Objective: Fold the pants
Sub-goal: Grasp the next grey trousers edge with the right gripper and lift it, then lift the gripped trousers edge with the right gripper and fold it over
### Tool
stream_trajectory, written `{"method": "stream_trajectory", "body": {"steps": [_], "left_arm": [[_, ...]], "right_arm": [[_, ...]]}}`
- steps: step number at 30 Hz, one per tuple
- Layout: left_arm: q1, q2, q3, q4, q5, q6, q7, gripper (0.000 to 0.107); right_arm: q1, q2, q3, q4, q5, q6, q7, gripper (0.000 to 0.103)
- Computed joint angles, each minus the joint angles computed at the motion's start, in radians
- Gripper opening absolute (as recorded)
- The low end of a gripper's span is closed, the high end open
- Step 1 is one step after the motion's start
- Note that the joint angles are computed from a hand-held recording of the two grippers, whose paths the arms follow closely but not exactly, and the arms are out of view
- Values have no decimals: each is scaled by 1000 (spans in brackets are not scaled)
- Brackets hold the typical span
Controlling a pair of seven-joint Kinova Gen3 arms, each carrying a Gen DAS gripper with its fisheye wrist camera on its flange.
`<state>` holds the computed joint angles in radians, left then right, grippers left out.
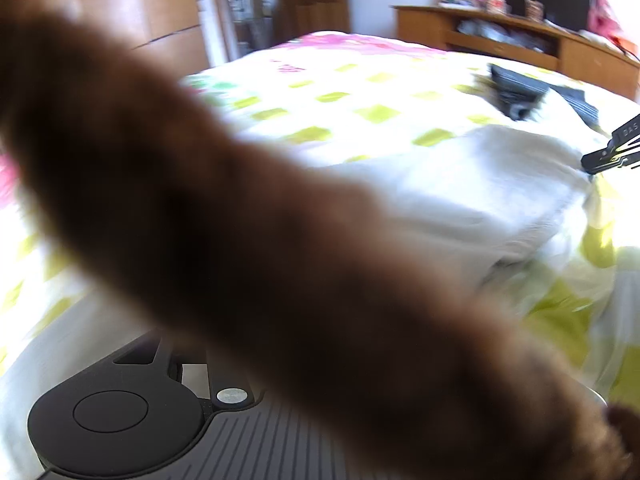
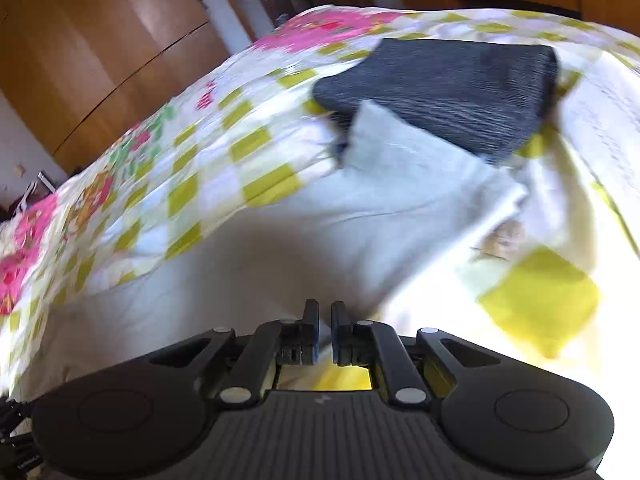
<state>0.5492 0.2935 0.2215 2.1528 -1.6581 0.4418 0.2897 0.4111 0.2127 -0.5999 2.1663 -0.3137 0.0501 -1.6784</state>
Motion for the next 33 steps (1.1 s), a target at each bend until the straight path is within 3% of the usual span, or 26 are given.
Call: {"method": "stream_trajectory", "body": {"steps": [3,6,9,13,16,18,23,27,29,33], "left_arm": [[20,36,3,-65,64,2,-98,49],[52,60,-16,-120,135,-1,-201,49],[74,80,-28,-169,227,7,-317,49],[102,90,-51,-207,308,13,-415,49],[127,84,-75,-214,346,13,-460,49],[134,85,-93,-220,370,-5,-483,49],[183,87,-150,-234,395,-21,-514,49],[224,85,-198,-232,403,-41,-512,49],[233,88,-208,-238,418,-45,-526,49],[258,83,-230,-239,424,-46,-529,49]], "right_arm": [[139,12,-83,43,-21,-54,-59,23],[278,57,-201,65,66,-117,-164,23],[413,149,-339,73,128,-206,-186,27],[490,298,-435,76,134,-341,-199,30],[604,370,-525,90,224,-350,-286,31],[640,373,-545,86,249,-333,-325,31],[741,402,-627,146,357,-399,-402,40],[804,488,-658,228,396,-542,-474,44],[772,521,-629,221,440,-574,-511,47],[652,518,-546,135,465,-510,-532,49]]}}
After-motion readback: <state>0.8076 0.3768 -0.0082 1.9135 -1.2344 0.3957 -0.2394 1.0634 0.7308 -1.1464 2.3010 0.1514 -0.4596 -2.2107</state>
